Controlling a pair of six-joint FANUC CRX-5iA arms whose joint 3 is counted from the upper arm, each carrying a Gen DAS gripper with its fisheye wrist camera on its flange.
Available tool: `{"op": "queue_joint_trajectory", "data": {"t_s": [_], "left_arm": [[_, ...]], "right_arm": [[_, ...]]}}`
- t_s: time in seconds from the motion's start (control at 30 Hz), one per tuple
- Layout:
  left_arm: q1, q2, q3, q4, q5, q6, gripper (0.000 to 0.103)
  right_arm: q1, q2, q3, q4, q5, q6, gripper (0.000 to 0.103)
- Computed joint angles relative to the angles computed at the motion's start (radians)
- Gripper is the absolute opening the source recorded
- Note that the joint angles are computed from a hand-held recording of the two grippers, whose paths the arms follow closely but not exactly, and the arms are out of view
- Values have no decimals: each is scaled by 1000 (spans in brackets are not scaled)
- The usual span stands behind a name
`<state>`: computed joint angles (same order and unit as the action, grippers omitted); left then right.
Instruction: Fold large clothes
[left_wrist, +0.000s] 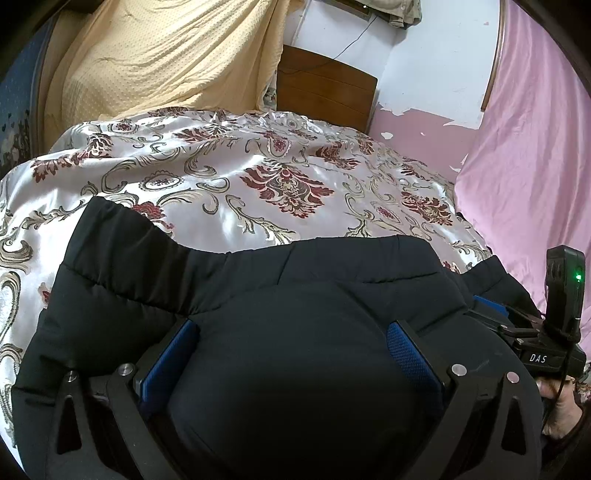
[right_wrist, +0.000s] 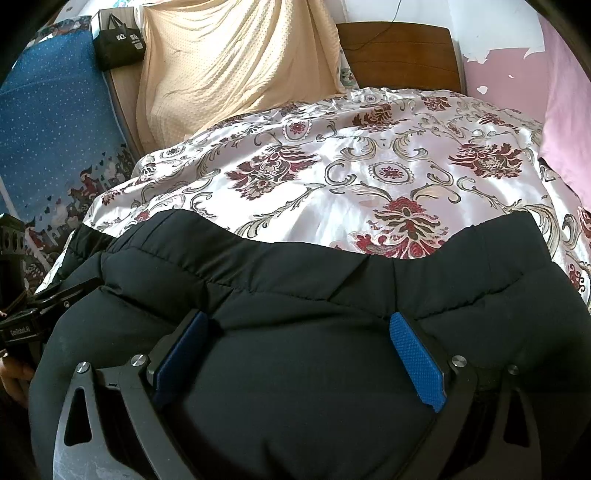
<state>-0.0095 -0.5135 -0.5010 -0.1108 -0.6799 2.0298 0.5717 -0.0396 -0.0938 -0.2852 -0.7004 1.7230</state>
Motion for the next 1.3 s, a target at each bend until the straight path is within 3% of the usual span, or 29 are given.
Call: {"op": "queue_joint_trajectory", "data": {"t_s": [0.23, 0.4, 0.6, 0.73, 0.83, 0.9, 1.03, 1.13, 1.3], "left_arm": [[-4, -9, -13, 7, 25, 5, 103], [38, -61, -67, 120, 44, -62, 103], [103, -199, -106, 242, -74, -145, 103], [89, -261, -53, 134, -247, -94, 103], [96, -314, -41, 89, -335, -81, 103], [161, -368, -65, 133, -386, -129, 103], [446, -476, -174, 372, -489, -356, 103], [679, -503, -261, 585, -616, -595, 103], [823, -476, -351, 744, -723, -809, 103]], "right_arm": [[-21, -7, 1, -60, 11, 37, 97], [-29, -23, -8, -79, 14, 49, 97], [-2, -97, -69, 25, -9, -25, 100], [-4, -187, -116, 78, -43, -47, 101], [-29, -249, -133, 82, -96, -20, 101], [-23, -306, -180, 158, -102, -45, 101], [-93, -384, -221, 164, -125, 17, 101], [-267, -336, -129, -38, -239, 206, 101], [-523, -161, 51, -366, -496, 491, 101]]}}
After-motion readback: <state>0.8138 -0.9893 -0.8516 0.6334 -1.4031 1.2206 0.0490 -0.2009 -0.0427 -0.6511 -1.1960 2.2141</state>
